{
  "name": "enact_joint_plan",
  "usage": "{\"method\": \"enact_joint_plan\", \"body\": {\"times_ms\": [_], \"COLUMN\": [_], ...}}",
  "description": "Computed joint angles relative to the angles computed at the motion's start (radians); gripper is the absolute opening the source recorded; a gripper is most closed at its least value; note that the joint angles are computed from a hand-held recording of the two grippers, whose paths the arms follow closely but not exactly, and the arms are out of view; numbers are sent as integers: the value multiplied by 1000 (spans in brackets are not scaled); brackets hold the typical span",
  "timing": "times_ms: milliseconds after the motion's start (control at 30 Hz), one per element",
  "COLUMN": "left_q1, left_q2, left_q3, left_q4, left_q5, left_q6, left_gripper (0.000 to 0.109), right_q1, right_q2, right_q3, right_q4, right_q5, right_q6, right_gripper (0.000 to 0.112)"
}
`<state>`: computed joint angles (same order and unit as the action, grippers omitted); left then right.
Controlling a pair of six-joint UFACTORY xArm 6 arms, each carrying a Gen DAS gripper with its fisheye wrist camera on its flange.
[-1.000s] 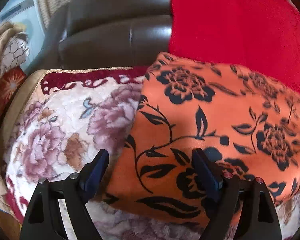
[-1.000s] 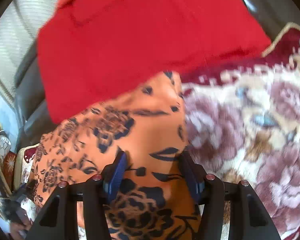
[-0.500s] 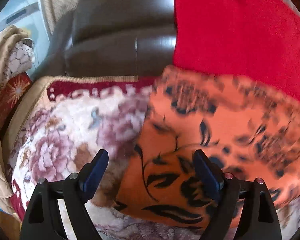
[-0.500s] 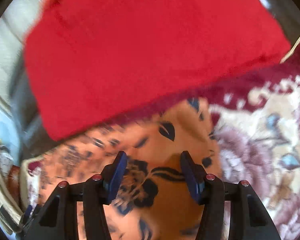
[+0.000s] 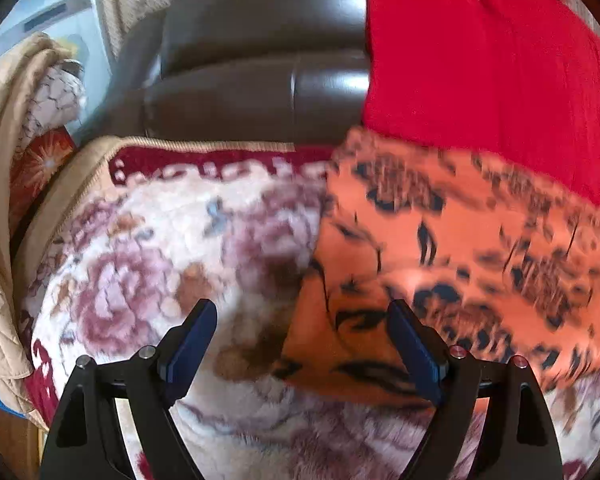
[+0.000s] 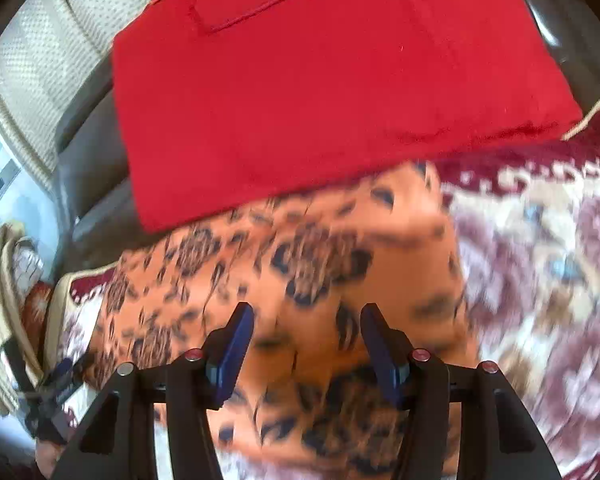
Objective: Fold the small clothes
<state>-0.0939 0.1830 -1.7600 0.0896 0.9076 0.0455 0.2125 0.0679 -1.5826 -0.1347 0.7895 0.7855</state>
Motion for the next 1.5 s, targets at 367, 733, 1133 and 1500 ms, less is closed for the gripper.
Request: {"method": "enact_joint_plan", "body": {"times_ms": [367, 733, 1133, 1500], "left_q1": [65, 138, 94, 88], "left_q2": [-104, -129, -45, -13], "left_q3": [55, 112, 89, 65], "left_q4": [-148, -454, -709, -779], "left_q5": [59, 149, 20, -4], "left_q6": [-24, -49, -15, 4], "left_gripper": [88, 80, 79, 65], "right_q1": [44, 102, 95, 80], "right_q2": [-130, -3, 55, 99], "right_q3": [127, 98, 109, 74], "right_q4": [18, 341, 551, 581], "right_q5": [-68, -267, -373, -316], "right_q6": [-38, -215, -290, -250], "right_gripper": [60, 58, 49, 38]}}
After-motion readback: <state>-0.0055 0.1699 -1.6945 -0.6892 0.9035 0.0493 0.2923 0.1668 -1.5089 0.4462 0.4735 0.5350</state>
